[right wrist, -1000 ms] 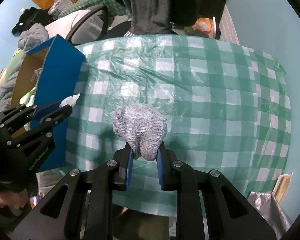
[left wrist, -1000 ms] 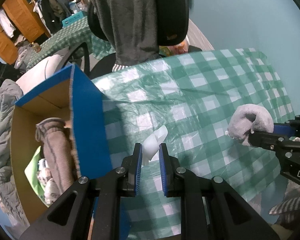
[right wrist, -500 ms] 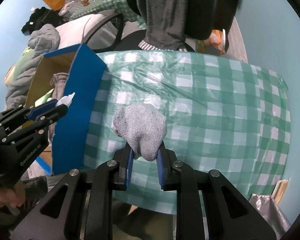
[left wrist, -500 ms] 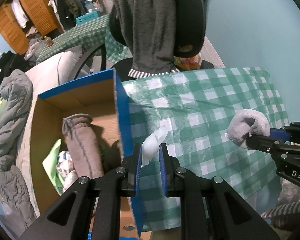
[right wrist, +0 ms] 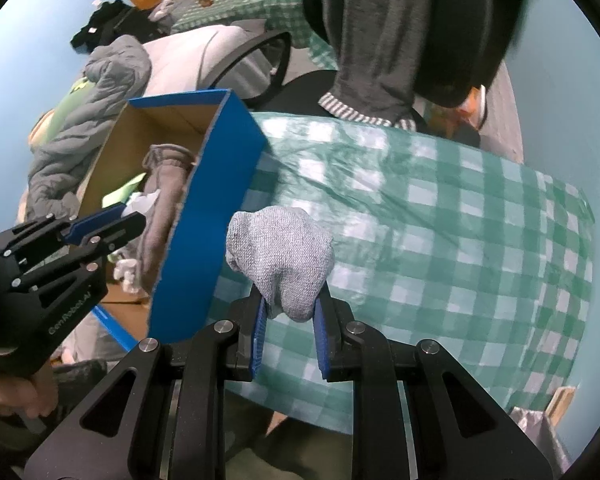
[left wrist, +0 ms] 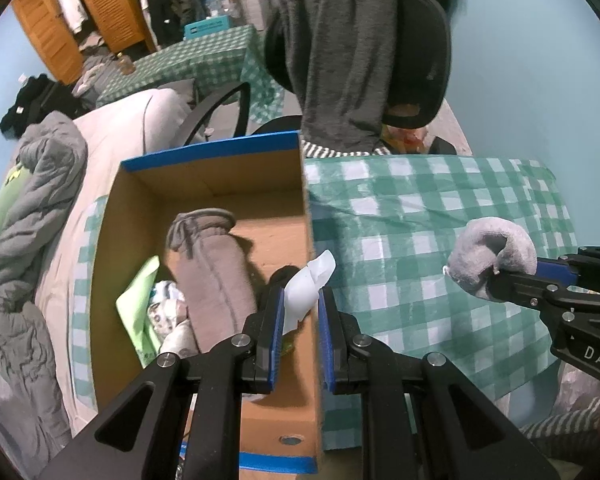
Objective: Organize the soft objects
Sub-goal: 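Carry the white tissue and grey sock ball with both tools over the box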
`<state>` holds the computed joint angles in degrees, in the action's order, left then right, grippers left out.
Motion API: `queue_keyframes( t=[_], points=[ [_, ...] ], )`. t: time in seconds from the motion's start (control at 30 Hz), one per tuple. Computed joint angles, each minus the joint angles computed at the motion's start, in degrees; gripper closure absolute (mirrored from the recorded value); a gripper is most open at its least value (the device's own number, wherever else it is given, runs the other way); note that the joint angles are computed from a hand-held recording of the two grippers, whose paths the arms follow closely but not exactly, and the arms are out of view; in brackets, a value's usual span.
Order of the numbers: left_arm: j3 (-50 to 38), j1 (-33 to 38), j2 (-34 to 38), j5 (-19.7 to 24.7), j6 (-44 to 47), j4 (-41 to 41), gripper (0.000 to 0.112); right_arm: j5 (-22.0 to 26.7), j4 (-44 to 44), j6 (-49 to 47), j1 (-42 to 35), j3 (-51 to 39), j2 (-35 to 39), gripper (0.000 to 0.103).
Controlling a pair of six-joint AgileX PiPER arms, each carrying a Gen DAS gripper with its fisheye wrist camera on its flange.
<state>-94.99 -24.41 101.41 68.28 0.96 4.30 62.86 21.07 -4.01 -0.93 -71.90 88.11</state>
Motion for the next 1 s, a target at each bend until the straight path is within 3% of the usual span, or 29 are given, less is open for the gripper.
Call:
queue_keyframes(
  t=[1.0],
  points=[
    [1.46,14.61,-1.76,-0.82,2.44,0.4,0.096,2.65,-1.69,4.35,16.3,-23.16,15.2,0.084]
  ],
)
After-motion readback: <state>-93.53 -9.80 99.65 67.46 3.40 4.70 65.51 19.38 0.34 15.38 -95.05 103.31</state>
